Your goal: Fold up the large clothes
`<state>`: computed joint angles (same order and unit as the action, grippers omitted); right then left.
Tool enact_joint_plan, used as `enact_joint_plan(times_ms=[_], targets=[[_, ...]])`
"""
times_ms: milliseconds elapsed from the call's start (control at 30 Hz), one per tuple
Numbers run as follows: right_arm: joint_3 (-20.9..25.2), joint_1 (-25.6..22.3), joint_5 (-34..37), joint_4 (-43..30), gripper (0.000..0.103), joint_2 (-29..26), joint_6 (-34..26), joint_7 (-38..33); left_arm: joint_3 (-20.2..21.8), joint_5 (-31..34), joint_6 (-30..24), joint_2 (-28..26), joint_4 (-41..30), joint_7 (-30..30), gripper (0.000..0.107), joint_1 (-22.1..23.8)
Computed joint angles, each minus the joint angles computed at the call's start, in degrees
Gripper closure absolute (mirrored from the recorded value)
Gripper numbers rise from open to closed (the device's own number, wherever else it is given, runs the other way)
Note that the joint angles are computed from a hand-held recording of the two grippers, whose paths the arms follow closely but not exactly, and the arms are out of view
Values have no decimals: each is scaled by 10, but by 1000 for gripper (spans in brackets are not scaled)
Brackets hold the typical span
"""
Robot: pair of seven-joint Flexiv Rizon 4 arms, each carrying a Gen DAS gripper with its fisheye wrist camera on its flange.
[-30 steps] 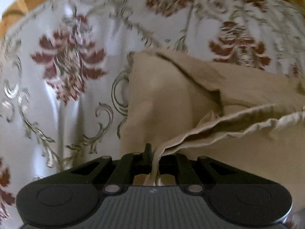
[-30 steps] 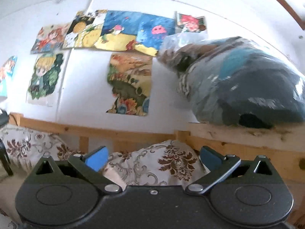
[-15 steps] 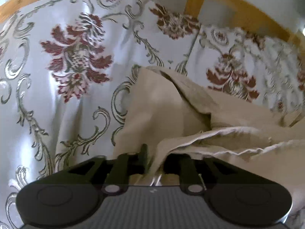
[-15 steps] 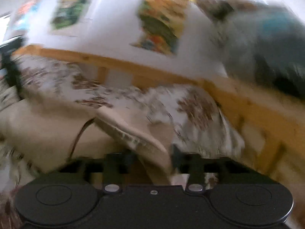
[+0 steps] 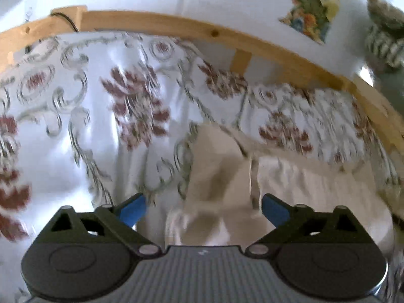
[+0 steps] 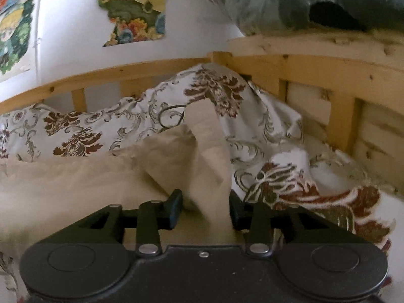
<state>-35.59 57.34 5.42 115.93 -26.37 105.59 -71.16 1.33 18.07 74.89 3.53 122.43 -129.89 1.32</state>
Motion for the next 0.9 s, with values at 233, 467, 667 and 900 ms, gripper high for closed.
enact_joint_plan(times_ms=[233, 467, 667, 900], targets=[[22, -20, -17, 6, 57, 11, -19, 50, -15, 156, -143, -53, -104, -125, 104, -22], [-72, 55, -35, 31, 95, 3, -33, 79, 14, 192, -199, -86, -152, -217, 106, -39], [-78, 58, -20, 18, 90, -30, -12, 65, 38, 124, -138, -78, -109, -208, 96, -32], [-124, 111, 19, 25, 50, -35, 14, 20, 14, 247, -135, 5, -86, -288, 18, -25]])
